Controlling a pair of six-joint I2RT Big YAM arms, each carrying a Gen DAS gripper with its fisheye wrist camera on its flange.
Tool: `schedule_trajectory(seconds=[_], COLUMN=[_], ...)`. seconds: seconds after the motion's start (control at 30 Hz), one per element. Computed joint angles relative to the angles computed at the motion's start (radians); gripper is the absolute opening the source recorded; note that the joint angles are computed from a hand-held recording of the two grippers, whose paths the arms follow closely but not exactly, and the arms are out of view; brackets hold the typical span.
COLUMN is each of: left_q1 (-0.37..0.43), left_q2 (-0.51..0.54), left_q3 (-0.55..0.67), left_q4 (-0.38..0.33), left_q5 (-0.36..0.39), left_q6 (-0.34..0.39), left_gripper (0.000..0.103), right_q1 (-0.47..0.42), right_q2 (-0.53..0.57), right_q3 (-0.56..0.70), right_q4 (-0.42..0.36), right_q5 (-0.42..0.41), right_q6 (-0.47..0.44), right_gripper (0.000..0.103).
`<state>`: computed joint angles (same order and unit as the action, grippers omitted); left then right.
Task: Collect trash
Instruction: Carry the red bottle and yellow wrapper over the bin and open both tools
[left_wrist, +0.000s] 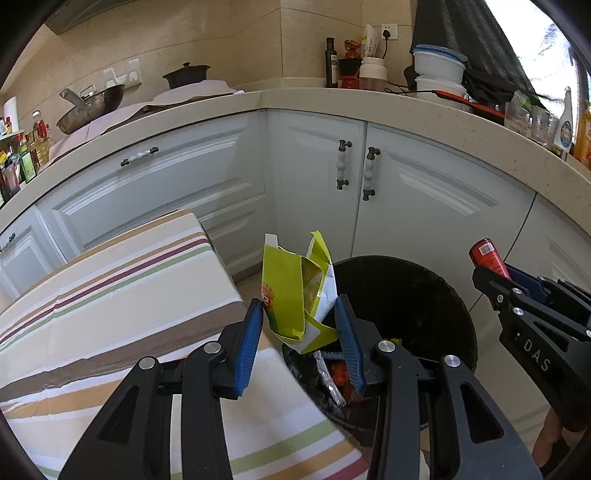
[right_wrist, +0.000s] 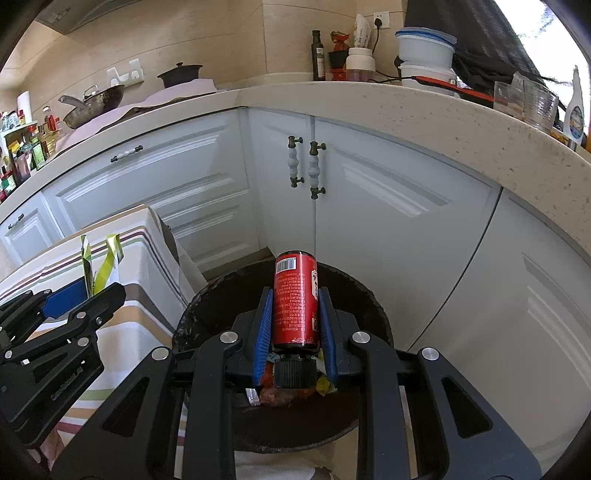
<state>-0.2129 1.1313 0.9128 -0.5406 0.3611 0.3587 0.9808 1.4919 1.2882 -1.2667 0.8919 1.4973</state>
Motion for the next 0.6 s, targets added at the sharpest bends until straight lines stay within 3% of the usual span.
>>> schedule_trajectory(seconds=[0.6], left_q1=[-0.059], left_q2=[0.043], left_q3=[0.010], left_q4=[0.050], left_q5=[-0.037], left_q6=[-0.031], left_gripper=[0.042], right_q1=[-0.049], right_q2=[-0.019], right_q3=[-0.057], right_q4=[0.080], right_q5=[-0.010], right_q6=[-0.046], right_gripper=[0.023])
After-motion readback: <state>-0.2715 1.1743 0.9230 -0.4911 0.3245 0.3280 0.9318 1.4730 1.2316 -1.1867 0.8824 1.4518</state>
